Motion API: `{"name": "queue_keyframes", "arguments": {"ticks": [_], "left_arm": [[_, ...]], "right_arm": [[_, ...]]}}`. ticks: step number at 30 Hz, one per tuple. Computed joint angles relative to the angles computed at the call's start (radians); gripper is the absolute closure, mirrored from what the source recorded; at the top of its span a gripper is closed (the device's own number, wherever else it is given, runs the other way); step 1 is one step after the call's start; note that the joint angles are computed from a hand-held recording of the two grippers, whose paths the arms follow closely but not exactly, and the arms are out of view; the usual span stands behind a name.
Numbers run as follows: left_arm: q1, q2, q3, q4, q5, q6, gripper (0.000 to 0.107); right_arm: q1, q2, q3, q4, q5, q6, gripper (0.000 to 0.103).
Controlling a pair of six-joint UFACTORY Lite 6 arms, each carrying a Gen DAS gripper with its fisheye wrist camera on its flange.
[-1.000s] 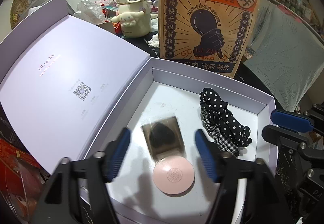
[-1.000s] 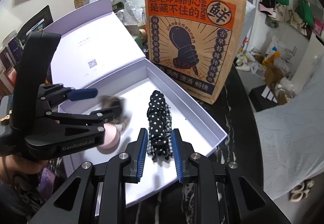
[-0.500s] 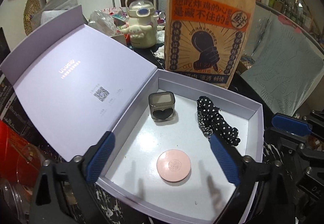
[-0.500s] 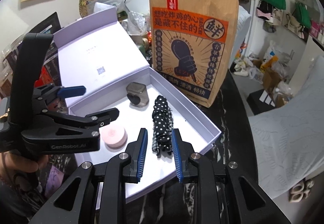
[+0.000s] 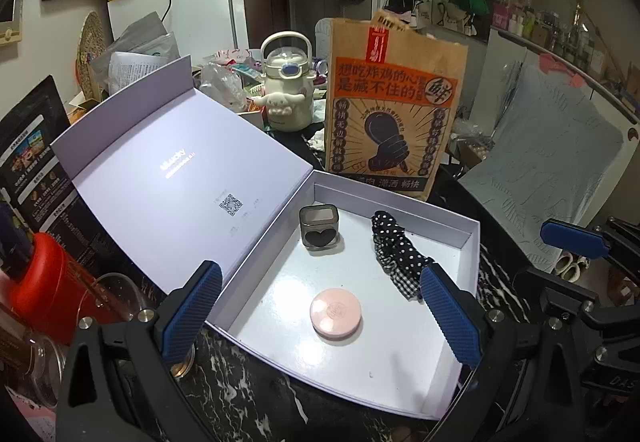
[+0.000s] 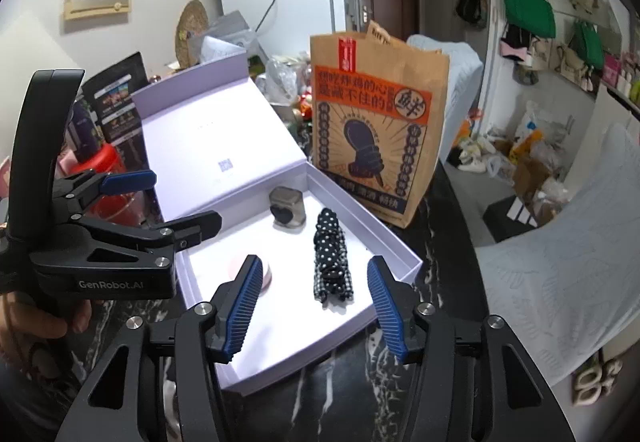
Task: Organize rigid objects
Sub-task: 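Withdraw both open tools from the lavender box back over the table, then move the left tool to the purple Manta Ray card while the right tool approaches the gold Dove box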
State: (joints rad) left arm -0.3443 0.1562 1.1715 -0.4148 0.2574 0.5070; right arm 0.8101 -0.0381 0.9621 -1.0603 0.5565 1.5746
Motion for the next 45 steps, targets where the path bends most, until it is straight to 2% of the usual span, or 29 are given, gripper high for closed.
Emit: {"name": "queue_keyframes", "arguments": {"ticks": [2,6,9,19,22,26,30,45], "left_arm": [[0.005,-0.038,-0.024,-0.048,0.012,0.048,0.006],[-0.006,-0.123,-0.083,0.007,-0.004,-0.005,0.006],[-0.013,-0.175,-0.118,0.088,-0.01,-0.092,0.006],[-0.006,-0.331,-0.246,0.09,-0.007,-0.087,0.006],[-0.022,-0.387,-0.296,0.194,-0.016,-0.182,0.006],[-0.063,-0.478,-0.372,0.433,-0.022,-0.401,0.006],[-0.066,-0.541,-0.425,0.35,0.0,-0.317,0.006],[-0.062,-0.77,-0.636,0.388,0.042,-0.379,0.006]], "right_arm": [[0.028,-0.023,-0.009,-0.013,0.033,0.015,0.046],[0.076,-0.067,-0.028,-0.027,0.082,0.037,0.042],[0.114,-0.104,-0.048,-0.033,0.116,0.056,0.042],[0.247,-0.17,-0.081,-0.048,0.229,0.118,0.041],[0.283,-0.179,-0.092,-0.054,0.259,0.144,0.041],[0.322,-0.191,-0.112,-0.051,0.278,0.175,0.041],[0.359,-0.196,-0.129,-0.05,0.292,0.203,0.041],[0.499,-0.199,-0.208,-0.035,0.318,0.342,0.041]]}}
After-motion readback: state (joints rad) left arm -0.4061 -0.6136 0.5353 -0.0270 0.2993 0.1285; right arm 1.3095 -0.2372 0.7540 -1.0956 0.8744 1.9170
